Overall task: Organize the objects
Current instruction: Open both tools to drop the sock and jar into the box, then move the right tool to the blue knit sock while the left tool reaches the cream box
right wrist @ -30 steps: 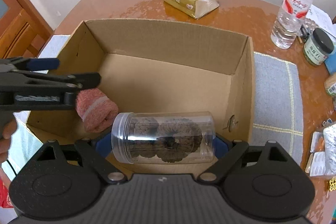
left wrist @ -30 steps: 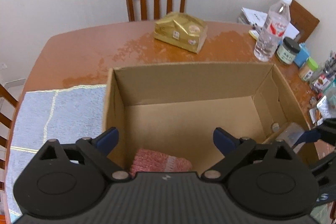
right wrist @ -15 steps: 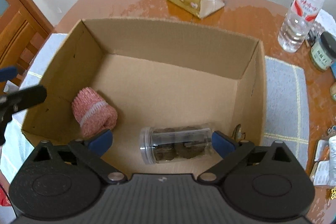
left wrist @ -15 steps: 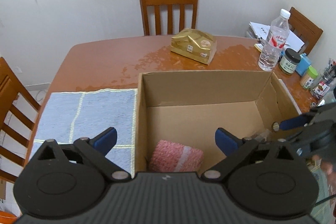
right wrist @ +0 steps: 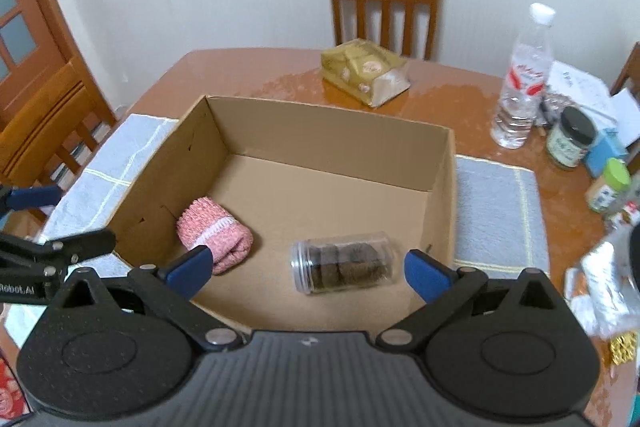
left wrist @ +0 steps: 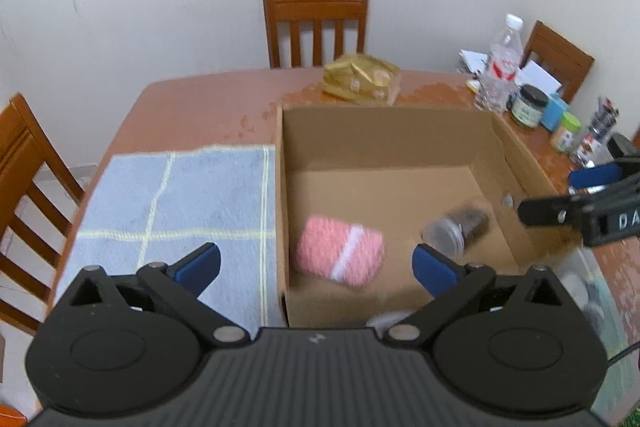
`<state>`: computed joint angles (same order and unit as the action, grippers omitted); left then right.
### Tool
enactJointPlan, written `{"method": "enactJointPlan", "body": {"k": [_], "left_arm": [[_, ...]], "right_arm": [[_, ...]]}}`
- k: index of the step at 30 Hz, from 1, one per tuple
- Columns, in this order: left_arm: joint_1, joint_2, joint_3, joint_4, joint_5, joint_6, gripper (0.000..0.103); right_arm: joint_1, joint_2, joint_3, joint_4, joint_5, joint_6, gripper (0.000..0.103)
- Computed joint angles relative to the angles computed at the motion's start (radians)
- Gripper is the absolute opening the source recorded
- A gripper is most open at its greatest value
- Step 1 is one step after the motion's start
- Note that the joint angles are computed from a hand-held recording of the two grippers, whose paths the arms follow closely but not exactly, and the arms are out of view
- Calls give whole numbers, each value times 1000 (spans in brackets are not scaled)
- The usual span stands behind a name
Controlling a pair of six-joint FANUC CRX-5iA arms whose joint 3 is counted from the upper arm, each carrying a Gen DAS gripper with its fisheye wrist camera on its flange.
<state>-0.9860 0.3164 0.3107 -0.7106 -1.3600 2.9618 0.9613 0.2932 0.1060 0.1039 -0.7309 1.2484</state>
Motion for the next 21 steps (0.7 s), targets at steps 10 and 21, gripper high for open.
{"method": "enactJointPlan", "body": {"k": [10,21], "left_arm": [[-56,-15,-107,46,70,61,102],[-107,19,-108,60,58,93,102]], "right_arm": [[87,-178,-334,360,52,-405,103],[94,-316,-542,414,36,-533,103]]}}
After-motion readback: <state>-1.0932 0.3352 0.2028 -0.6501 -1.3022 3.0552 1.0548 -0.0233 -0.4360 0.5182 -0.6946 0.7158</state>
